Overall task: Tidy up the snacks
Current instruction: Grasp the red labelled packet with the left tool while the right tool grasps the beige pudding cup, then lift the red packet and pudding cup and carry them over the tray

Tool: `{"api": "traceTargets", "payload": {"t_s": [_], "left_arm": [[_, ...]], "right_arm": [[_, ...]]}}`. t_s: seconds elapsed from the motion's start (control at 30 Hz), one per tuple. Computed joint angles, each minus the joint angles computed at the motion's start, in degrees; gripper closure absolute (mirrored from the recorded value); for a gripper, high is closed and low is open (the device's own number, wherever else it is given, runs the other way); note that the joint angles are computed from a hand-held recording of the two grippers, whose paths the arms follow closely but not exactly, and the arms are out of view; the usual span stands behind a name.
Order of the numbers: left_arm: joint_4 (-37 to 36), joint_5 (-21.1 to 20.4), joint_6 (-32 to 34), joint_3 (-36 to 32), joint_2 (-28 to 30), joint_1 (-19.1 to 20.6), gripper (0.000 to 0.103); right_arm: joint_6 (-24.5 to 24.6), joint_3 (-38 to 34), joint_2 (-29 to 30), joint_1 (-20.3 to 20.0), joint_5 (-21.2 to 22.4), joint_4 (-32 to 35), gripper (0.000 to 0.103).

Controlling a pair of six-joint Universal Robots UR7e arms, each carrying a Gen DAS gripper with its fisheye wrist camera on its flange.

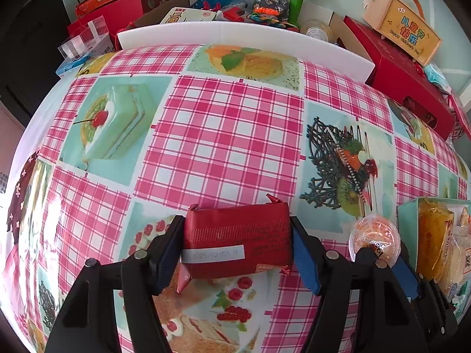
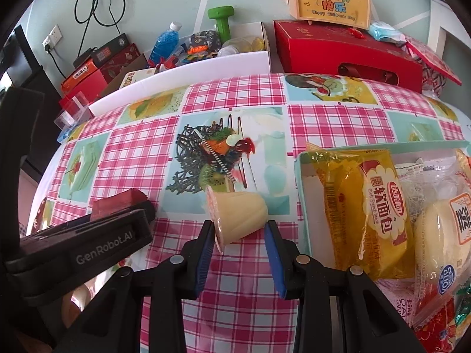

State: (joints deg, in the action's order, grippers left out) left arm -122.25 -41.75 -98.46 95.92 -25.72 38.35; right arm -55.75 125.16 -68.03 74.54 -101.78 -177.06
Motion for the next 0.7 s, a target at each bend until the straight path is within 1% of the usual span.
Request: {"api": "traceTargets", "payload": {"t_s": [0.13,0.27,0.3,0.43,0.57,0.7], "left_arm": [[0.37,-0.05,0.19,0.00,-0.05,-0.18,0.033],[-0.20,-0.08,0.29,0.07,-0.12,-0.19,0.033],[-0.59,-0.09,0.42,0.25,-0.20,-0.17,0.033],[-2.36,0.24,-0.04,1.47,-0.78,0.00,0.033],[-3.44,0.55,-1.10,3.04,-1.65,0.10,0.033],[-5.07,0.63,-1.23,4.51,-2.41,0.09,0.034]], "right_arm": [[-0.40,-0.17,0.21,-0.02,0.47,-0.16,0.065],[-0.66,-0.44,0.39,-0.05,1.38,0.14,0.059],[-0.72,-0.48,0.31,-0.11,1.84,0.57,0.055],[-0.47,-0.67,0.52,-0.20,2.88,0.75,0.051],[-0.62,-0.49,1.33,-0.06,3.71,-0.92,0.046],[-1.04,-0.18,2.20,-0.10,4.30,-3.40,0.046]]}}
